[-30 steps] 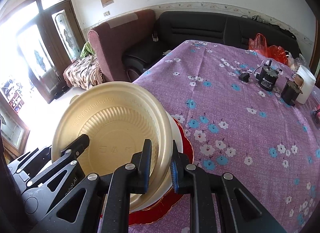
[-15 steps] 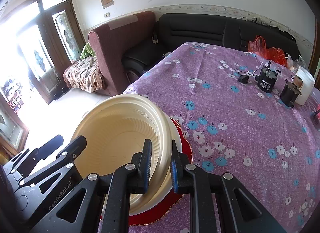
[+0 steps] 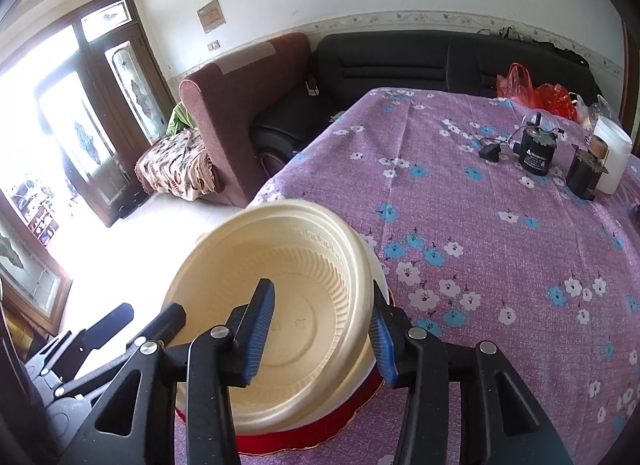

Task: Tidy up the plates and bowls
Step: 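Lower the beige bowl into the white bowl and open both grippers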

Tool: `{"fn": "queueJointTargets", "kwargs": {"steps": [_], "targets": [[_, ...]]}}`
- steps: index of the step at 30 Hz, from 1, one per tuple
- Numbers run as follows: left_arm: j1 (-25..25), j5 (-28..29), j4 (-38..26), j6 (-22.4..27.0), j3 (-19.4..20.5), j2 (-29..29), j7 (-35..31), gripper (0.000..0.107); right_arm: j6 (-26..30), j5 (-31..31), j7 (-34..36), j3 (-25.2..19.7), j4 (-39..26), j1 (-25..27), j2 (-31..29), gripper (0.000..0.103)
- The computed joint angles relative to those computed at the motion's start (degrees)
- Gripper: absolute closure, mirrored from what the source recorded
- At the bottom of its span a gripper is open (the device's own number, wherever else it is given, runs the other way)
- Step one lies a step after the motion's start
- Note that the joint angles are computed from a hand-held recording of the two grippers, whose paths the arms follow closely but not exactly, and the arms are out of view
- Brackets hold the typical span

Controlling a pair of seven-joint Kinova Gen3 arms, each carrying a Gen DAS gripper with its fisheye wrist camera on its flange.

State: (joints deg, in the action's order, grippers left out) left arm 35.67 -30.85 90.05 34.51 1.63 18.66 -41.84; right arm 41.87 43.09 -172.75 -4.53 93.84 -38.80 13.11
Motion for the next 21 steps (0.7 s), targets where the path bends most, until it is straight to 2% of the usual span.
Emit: {"fn": "queueJointTargets", "kwargs": {"steps": [4, 8, 21], "targets": [[-0.2, 0.2, 1.0, -0.5, 0.2, -0.9, 0.2, 0.048, 0.8, 2.8, -2.1, 0.2, 0.2, -1.1, -0.4, 0.045], [0.5, -1.3, 2.7, -1.3, -0.1, -2.3, 2.2, 0.04, 0.8, 3.7, -3.7, -0.1, 0.8, -0.8, -1.0, 0.044], [1.8, -8.0, 5.4, -1.0, 1.3, -4.8, 8.6, 0.037, 0.5, 8.1, -11.5, -2.3, 4.7, 0.3, -4.8, 0.042]]}}
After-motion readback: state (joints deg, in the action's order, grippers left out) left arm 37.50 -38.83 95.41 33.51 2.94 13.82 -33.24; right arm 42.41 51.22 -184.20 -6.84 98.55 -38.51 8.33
